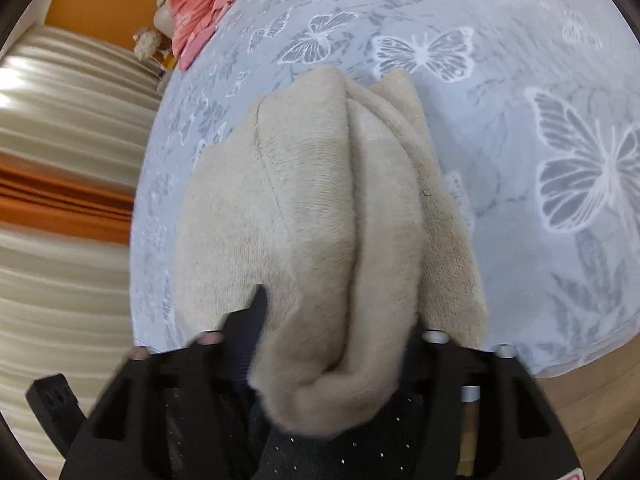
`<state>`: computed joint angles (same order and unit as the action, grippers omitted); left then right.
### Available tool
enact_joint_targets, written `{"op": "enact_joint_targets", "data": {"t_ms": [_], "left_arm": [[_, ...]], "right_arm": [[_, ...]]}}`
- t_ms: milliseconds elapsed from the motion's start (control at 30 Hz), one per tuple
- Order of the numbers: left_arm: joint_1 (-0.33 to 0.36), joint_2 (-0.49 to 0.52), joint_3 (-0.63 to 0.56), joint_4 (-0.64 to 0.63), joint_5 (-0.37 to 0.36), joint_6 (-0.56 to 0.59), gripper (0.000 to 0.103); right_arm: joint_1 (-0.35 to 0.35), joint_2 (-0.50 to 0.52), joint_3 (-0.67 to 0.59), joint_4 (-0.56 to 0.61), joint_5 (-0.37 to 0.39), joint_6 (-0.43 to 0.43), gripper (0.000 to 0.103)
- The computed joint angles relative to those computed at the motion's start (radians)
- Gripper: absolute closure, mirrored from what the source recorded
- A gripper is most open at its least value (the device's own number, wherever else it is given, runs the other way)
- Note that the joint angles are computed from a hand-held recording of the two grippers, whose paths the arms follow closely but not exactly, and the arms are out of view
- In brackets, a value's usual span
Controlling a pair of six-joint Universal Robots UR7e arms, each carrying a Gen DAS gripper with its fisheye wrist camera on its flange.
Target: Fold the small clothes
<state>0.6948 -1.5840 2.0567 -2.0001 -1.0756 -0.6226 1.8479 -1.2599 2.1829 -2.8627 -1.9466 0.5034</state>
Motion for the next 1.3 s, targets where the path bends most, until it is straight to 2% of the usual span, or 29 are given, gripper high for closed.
{"op": "enact_joint_targets", "data": {"t_ms": [67, 133, 167, 200, 233, 267, 300, 333, 400, 467, 500, 533, 600, 633, 667, 733, 767, 833, 933, 967, 1033, 1067, 1100, 1167, 1200, 1233, 1300], "left_arm": [[0.002, 0.012, -0.002, -0.004, -0.01, -0.005, 0.013], [0.004, 0.022, -0.003, -0.009, -0.019, -0.007, 0.013], [0.004, 0.028, -0.004, -0.009, -0.02, -0.008, 0.013], [0.005, 0.035, -0.007, -0.004, -0.024, -0.006, 0.013], [0.006, 0.042, -0.01, 0.001, -0.026, -0.005, 0.013], [0.006, 0.046, -0.012, 0.003, -0.027, -0.003, 0.013], [0.004, 0.049, -0.014, 0.004, -0.025, 0.0, 0.013], [0.002, 0.05, -0.014, 0.004, -0.02, 0.005, 0.013], [0.002, 0.053, -0.014, 0.002, -0.009, 0.011, 0.013], [0.013, 0.062, -0.018, 0.006, -0.012, 0.006, 0.013], [0.02, 0.069, -0.021, 0.008, -0.018, -0.003, 0.013], [0.026, 0.076, -0.026, 0.01, -0.024, -0.012, 0.013], [0.034, 0.087, -0.036, 0.011, -0.037, -0.027, 0.013], [0.034, 0.088, -0.039, 0.008, -0.038, -0.029, 0.013], [0.032, 0.088, -0.038, 0.004, -0.036, -0.029, 0.013], [0.033, 0.094, -0.041, 0.003, -0.031, -0.021, 0.013], [0.034, 0.101, -0.044, 0.0, -0.032, -0.017, 0.013], [0.033, 0.126, -0.051, -0.012, -0.028, -0.001, 0.013], [0.027, 0.17, -0.063, -0.054, -0.029, 0.043, 0.013], [0.025, 0.182, -0.065, -0.068, -0.027, 0.06, 0.013], [0.02, 0.226, -0.078, -0.064, 0.0, 0.089, 0.013], [0.02, 0.246, -0.088, -0.048, 0.014, 0.091, 0.013], [0.023, 0.264, -0.092, -0.045, 0.025, 0.099, 0.013], [0.023, 0.282, -0.102, -0.022, 0.045, 0.097, 0.013], [0.021, 0.286, -0.104, -0.015, 0.05, 0.1, 0.013], [0.019, 0.285, -0.102, -0.018, 0.05, 0.106, 0.013], [0.015, 0.284, -0.099, -0.017, 0.054, 0.117, 0.013]], "right_arm": [[0.0, 0.007, 0.003, -0.003, 0.006, -0.015, 0.038], [-0.015, 0.014, 0.019, -0.039, 0.069, 0.002, 0.04], [-0.026, 0.013, 0.028, -0.045, 0.095, -0.005, 0.067], [-0.021, 0.027, 0.01, -0.01, 0.079, -0.038, 0.081], [-0.017, 0.023, 0.007, 0.004, 0.064, -0.054, 0.081], [-0.017, 0.012, 0.015, -0.025, 0.09, -0.063, 0.081], [-0.025, -0.013, 0.034, -0.095, 0.158, -0.076, 0.081], [-0.026, -0.03, 0.053, -0.163, 0.19, -0.093, 0.082], [-0.024, -0.059, 0.067, -0.192, 0.179, -0.12, 0.082], [-0.045, -0.062, 0.066, -0.117, 0.112, -0.124, 0.08], [-0.065, -0.047, 0.063, -0.033, 0.025, -0.134, 0.079], [-0.083, -0.033, 0.064, 0.009, -0.022, -0.138, 0.078], [-0.092, -0.058, 0.097, -0.032, -0.002, -0.097, 0.076], [-0.074, -0.068, 0.104, -0.062, -0.014, -0.086, 0.07], [-0.043, -0.073, 0.101, -0.077, -0.06, -0.076, 0.061], [0.048, -0.062, 0.063, -0.066, -0.221, -0.072, 0.059], [0.074, -0.051, 0.047, -0.077, -0.252, -0.097, 0.06], [0.092, -0.046, 0.017, -0.115, -0.208, -0.179, 0.063], [0.067, -0.018, -0.035, -0.106, -0.082, -0.245, 0.084], [0.057, 0.005, -0.053, -0.092, -0.064, -0.255, 0.085], [0.01, 0.062, -0.084, -0.03, -0.091, -0.26, 0.087], [-0.018, 0.089, -0.095, 0.022, -0.13, -0.244, 0.103], [-0.049, 0.105, -0.091, 0.031, -0.127, -0.232, 0.103], [-0.047, 0.082, -0.082, -0.013, -0.08, -0.169, 0.103], [-0.032, 0.071, -0.083, -0.02, -0.092, -0.156, 0.103], [-0.006, 0.06, -0.08, -0.046, -0.111, -0.162, 0.096], [0.023, 0.037, -0.068, -0.07, -0.106, -0.177, 0.093]]}}
